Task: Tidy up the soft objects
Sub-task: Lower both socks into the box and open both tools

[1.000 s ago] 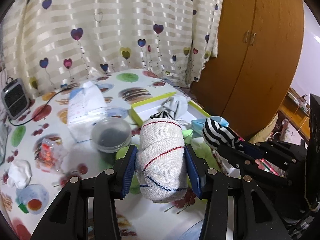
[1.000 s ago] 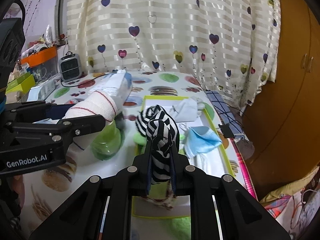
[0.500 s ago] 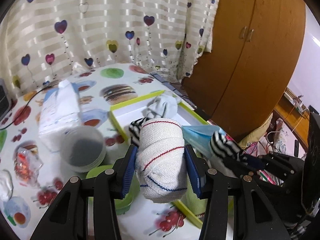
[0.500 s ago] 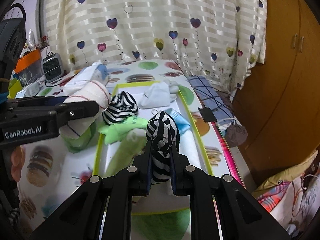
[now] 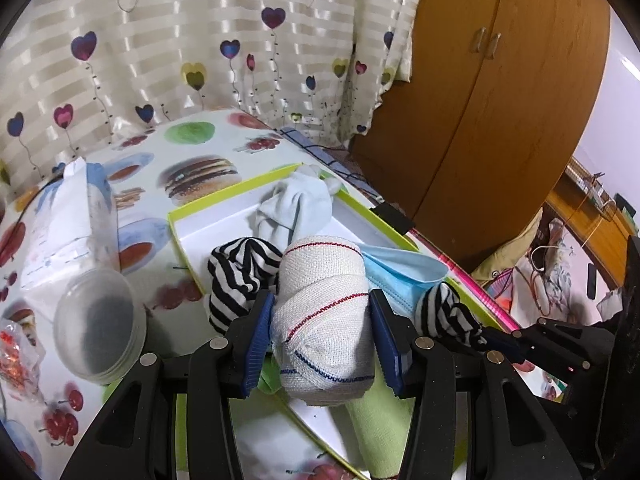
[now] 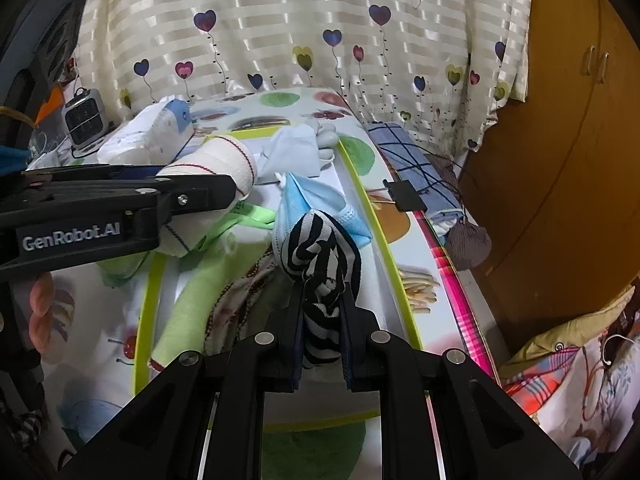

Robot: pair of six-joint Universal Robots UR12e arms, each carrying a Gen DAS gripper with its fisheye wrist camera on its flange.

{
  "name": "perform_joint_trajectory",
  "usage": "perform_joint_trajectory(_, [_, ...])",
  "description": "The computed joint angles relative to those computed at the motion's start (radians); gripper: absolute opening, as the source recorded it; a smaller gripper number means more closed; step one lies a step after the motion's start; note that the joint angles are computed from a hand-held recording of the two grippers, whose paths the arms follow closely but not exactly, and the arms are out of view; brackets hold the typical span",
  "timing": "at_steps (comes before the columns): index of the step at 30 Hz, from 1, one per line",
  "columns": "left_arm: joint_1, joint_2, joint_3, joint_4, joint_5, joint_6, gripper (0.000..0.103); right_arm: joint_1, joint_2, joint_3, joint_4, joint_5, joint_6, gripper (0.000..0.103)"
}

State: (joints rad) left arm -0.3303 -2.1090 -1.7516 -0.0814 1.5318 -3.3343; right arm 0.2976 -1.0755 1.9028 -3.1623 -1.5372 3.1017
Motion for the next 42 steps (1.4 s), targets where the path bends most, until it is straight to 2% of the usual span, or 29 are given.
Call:
perform_joint_trajectory(20, [-0.008, -0.014, 0.01, -0.015, 0.032, 0.009, 0.049, 0.014, 0.011, -0.005, -0.009, -0.035, -0.019, 0.019])
perform_joint_trajectory(23, [-0.007, -0.014, 0.008, -0.009, 0.029, 0.008, 0.052, 0.013, 0.011, -0.005, -0.009, -0.032, -0.016, 0.024])
perform_joint_trajectory(25, [-0.005, -0.012, 0.004, -0.006, 0.026, 0.008, 0.057, 0.013, 0.01, -0.003, -0.014, -0.034, -0.012, 0.032])
perform_joint_trajectory(29, [-0.009, -0.009, -0.002, 0.004, 0.046, -0.006, 0.057, 0.014, 0.007, 0.002, -0.022, -0.036, -0.013, 0.034])
perform_joint_trajectory(33, [-0.006, -0.003, -0.011, 0.012, 0.036, 0.002, 0.058, 0.016, 0.005, 0.004, -0.022, -0.042, -0.014, 0.035])
perform_joint_trajectory(37, [-0.008, 0.002, -0.018, 0.017, 0.044, 0.005, 0.059, 0.018, 0.003, 0.008, -0.03, -0.042, -0.01, 0.045])
perform_joint_trajectory(42, [-0.013, 0.01, -0.026, 0.021, 0.058, 0.011, 0.059, 0.021, -0.001, 0.011, -0.035, -0.052, -0.007, 0.045])
